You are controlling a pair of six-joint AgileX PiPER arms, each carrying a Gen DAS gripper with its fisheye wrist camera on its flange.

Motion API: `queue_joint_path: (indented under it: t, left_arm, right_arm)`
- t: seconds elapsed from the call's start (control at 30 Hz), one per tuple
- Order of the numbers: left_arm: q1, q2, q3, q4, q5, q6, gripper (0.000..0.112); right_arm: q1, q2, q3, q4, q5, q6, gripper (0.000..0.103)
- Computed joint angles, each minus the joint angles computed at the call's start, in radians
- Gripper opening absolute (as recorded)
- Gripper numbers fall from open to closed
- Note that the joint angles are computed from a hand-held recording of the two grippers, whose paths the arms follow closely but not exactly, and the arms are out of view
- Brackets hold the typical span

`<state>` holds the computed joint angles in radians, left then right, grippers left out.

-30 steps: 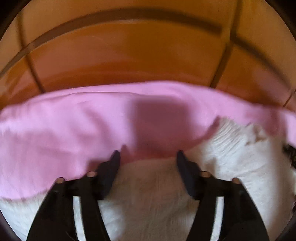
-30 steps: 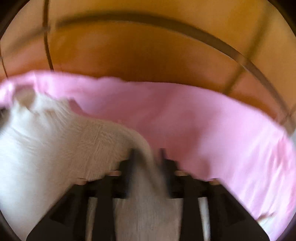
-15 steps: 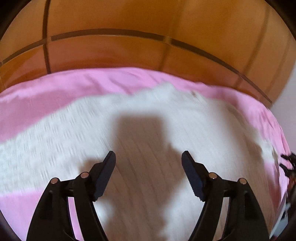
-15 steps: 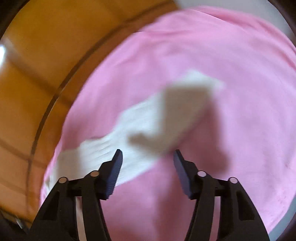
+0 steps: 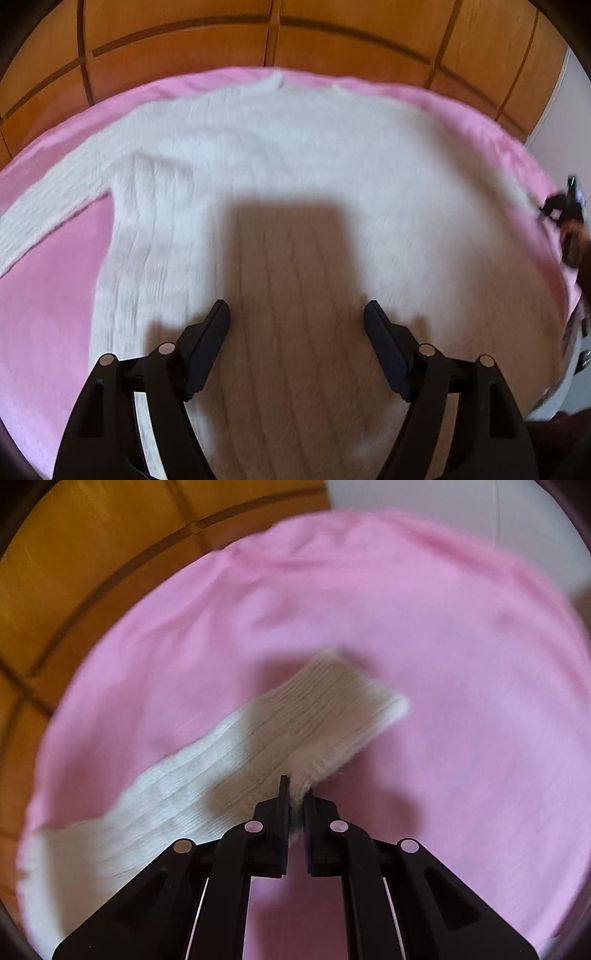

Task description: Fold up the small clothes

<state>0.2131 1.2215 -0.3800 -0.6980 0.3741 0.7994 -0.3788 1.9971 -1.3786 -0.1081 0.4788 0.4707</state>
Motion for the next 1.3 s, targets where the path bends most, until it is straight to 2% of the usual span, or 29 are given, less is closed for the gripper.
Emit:
queue_joint_path:
  t: [0.13, 0.17, 0.3, 0.33, 0.53, 0.63, 0.73, 0.9, 0.97, 1.0, 1.03, 1.07, 1.13, 1.27, 1.3]
  left_arm:
    - [0.037, -0.013, 0.013, -0.030, 0.030, 0.044, 0.075]
    - [0.058, -0.014, 0.004, -0.043, 0.057, 0.056, 0.076]
    - [0.165, -0.013, -0.020, -0.167, 0.174, 0.193, 0.079]
    - [0.202, -0.009, -0.027, -0.201, 0.219, 0.233, 0.080]
    - [0.330, -0.019, -0.049, -0.256, 0.363, 0.324, 0.085]
    - [0.400, -0.003, -0.062, -0.285, 0.425, 0.373, 0.085]
    - [0.481, 0.052, -0.094, -0.311, 0.499, 0.408, 0.085]
    - [0.554, 0.144, -0.151, -0.345, 0.578, 0.430, 0.082]
    - [0.563, 0.172, -0.172, -0.352, 0.594, 0.426, 0.081]
    - [0.562, 0.183, -0.182, -0.358, 0.597, 0.427, 0.081]
    - [0.561, 0.192, -0.194, -0.363, 0.600, 0.429, 0.081]
    - [0.561, 0.200, -0.205, -0.365, 0.605, 0.430, 0.082]
    - [0.547, 0.222, -0.230, -0.384, 0.601, 0.434, 0.081]
    - [0.489, 0.307, -0.318, -0.416, 0.591, 0.401, 0.073]
    - [0.470, 0.334, -0.344, -0.422, 0.586, 0.387, 0.072]
  right_arm:
    - [0.022, 0.001, -0.100, -0.019, 0.042, -0.049, 0.005]
    - [0.034, -0.005, -0.115, -0.012, 0.047, -0.067, 0.005]
    - [0.092, -0.074, -0.109, 0.212, 0.026, -0.296, 0.005]
    - [0.124, -0.091, -0.106, 0.275, 0.029, -0.359, 0.005]
    - [0.367, -0.095, -0.176, 0.538, 0.072, -0.576, 0.005]
    - [0.507, -0.035, -0.279, 0.601, 0.120, -0.609, 0.005]
    - [0.668, 0.052, -0.407, 0.554, 0.161, -0.567, 0.005]
    - [0.828, 0.250, -0.662, 0.497, 0.285, -0.490, 0.005]
    - [0.865, 0.305, -0.726, 0.521, 0.329, -0.493, 0.016]
    - [0.876, 0.310, -0.728, 0.533, 0.337, -0.496, 0.033]
    - [0.877, 0.305, -0.719, 0.558, 0.335, -0.506, 0.060]
    - [0.875, 0.275, -0.670, 0.582, 0.306, -0.517, 0.067]
    - [0.869, 0.174, -0.526, 0.613, 0.222, -0.545, 0.068]
    - [0.815, 0.012, -0.296, 0.628, 0.138, -0.573, 0.068]
    - [0.786, -0.047, -0.198, 0.650, 0.107, -0.599, 0.068]
